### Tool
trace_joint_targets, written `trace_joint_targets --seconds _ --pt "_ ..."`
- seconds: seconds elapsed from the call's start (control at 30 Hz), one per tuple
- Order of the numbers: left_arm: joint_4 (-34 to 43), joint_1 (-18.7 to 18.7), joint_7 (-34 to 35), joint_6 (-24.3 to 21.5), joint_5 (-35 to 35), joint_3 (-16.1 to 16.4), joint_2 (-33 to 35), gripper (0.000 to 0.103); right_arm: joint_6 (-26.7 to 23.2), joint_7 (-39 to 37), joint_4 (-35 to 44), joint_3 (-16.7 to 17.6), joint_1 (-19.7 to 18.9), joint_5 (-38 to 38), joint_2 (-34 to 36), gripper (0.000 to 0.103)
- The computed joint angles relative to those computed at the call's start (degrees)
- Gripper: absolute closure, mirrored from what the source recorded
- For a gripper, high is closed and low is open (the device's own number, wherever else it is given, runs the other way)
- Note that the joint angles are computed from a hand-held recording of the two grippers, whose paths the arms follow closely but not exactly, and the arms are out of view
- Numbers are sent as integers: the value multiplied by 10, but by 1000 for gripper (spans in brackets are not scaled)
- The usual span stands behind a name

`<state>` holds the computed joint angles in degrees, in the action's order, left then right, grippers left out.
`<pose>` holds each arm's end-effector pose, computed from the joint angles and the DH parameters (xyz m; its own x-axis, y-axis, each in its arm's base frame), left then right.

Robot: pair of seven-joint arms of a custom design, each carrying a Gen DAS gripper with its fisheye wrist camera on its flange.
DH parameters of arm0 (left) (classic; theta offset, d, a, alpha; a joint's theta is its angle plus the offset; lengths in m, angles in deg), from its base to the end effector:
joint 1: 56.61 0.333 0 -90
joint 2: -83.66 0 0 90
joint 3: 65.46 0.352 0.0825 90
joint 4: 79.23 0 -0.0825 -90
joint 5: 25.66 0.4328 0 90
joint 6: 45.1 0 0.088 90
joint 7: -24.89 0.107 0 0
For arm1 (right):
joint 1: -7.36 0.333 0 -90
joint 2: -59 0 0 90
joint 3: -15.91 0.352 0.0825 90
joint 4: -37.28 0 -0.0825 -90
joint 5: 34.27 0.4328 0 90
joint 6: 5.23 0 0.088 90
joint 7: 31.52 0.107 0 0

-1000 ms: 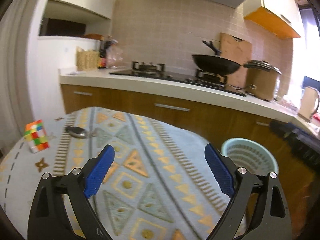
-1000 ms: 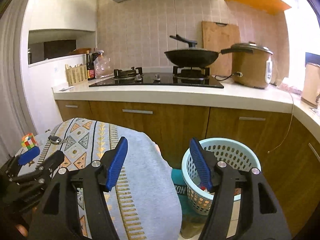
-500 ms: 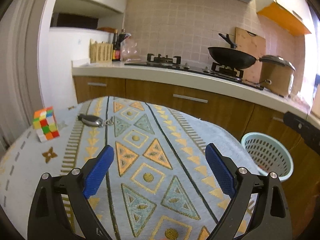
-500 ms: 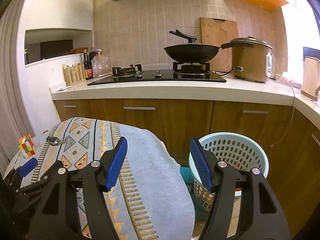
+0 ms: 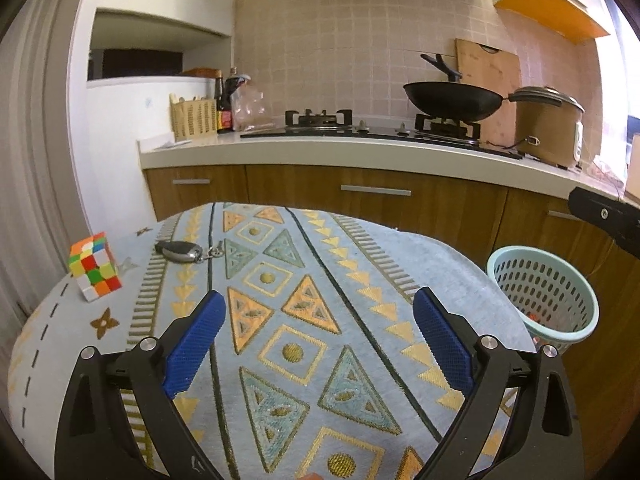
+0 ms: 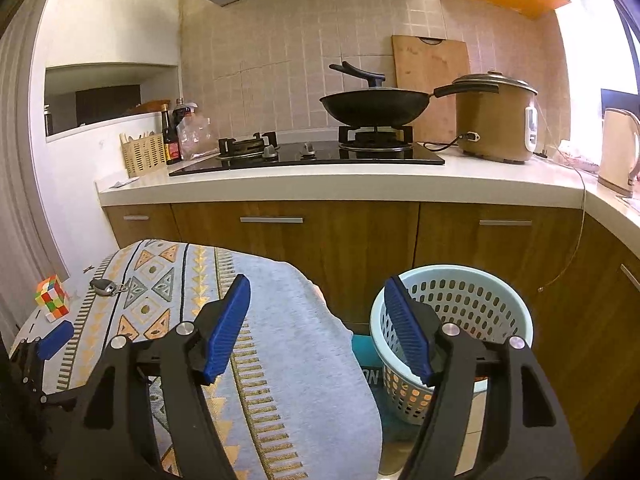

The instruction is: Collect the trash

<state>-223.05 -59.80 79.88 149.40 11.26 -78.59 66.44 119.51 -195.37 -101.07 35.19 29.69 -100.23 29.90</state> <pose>0.4514 -0.2102 0.5165 -0.4068 -0.9134 -0.0184 -0.3883 0.1910 -0.9015 0.3578 0.2934 0.5491 -0.4425 -0.8907 -0.1040 -0.3058 0.2589 -0.9162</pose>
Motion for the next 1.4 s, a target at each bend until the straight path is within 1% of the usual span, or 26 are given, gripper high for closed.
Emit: trace_joint_targets --seconds 0.03,0.13,0.17,0.2,0.23,0.27,0.4,0.57,0.67,0.7,0.8,0.83,0.97,1.17,1.2,1.3,1.4 --pt "1 -12 -5 -3 4 13 2 10 1 -1 0 -1 0 0 0 37" --pt "5 -34 -18 -11 13 37 6 9 8 0 -1 -4 1 2 -2 35" --pt "7 -57 -25 -14 24 61 8 9 9 0 -2 -4 0 2 -2 34" --pt "9 -70 -30 -16 31 74 9 9 8 -1 -1 -4 0 3 -2 34" --pt "10 -81 -35 -17 37 86 10 9 8 -3 -1 -4 -1 3 -2 34" --pt "11 -83 -39 -18 40 89 11 9 9 -4 -2 -4 -1 3 -3 34" --pt "9 -66 -44 -16 39 72 8 9 8 -4 -2 -1 -2 2 -3 33" --pt "8 -62 -49 -15 42 69 6 9 9 -9 -2 -3 -2 2 -1 32" --pt "8 -68 -53 -16 46 76 6 9 10 -11 -3 -3 -1 4 0 32" --pt "8 -65 -53 -15 46 74 6 9 10 -11 -3 -3 -1 4 1 32" --pt "7 -40 -50 -12 36 49 4 9 12 -12 -4 -4 -1 5 1 32" --pt "6 -37 -50 -13 34 46 3 9 12 -12 -4 -4 -1 5 1 32" --pt "7 -46 -54 -16 35 54 4 8 14 -12 -4 -5 -1 5 1 32" --pt "4 -38 -55 -19 30 45 -1 8 14 -10 -4 -4 -2 5 2 32" --pt "4 -41 -55 -19 31 48 -1 8 14 -10 -5 -4 -2 5 2 32" --pt "2 -17 -50 -12 21 24 -3 8 17 -10 -6 -6 -1 6 1 32" --pt "0 -7 -46 -13 14 12 -5 8 17 -10 -8 -6 -2 6 0 32"
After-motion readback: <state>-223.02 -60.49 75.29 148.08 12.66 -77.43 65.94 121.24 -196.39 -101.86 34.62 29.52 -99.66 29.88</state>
